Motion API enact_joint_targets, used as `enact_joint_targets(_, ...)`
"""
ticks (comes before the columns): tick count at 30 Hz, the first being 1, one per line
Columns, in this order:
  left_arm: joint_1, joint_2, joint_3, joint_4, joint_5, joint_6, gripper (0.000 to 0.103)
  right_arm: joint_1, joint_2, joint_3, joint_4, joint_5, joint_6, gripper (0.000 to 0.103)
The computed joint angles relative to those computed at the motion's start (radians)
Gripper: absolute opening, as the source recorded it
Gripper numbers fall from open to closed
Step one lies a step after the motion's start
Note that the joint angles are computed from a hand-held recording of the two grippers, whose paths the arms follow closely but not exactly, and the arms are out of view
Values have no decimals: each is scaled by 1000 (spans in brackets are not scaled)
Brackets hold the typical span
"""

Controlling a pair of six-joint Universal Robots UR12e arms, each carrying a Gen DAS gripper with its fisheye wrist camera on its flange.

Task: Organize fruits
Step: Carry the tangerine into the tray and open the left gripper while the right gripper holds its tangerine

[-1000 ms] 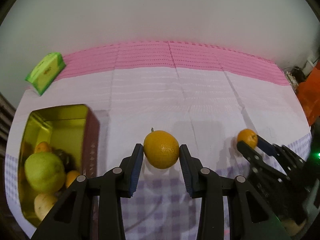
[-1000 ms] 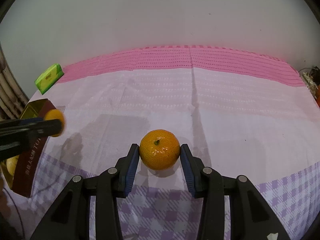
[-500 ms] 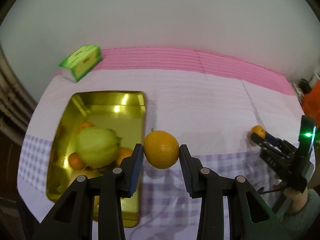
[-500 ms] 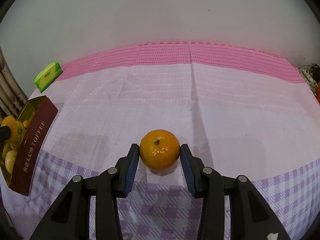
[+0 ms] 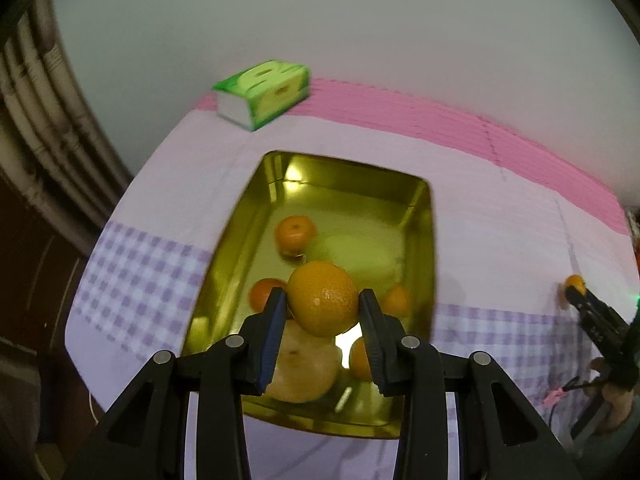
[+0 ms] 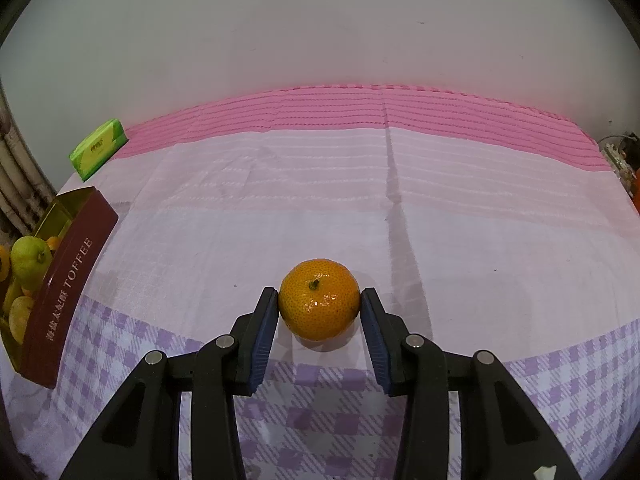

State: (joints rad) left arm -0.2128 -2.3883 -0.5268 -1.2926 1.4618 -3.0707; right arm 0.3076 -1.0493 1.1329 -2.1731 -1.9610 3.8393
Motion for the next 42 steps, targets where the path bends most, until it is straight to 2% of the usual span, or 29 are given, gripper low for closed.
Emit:
enact_joint_targets(21,25,-50,56,-90,5,-43,38,3,3,-5,8,-22,3,39)
enact_joint_targets(31,25,-42,34,-62,12,-28,38,8,5,-10,18,-27,5,39)
enact_joint_targets(42,26,-42,33,-73,18,-28,40,16,10,-28,22,-15,-14,39)
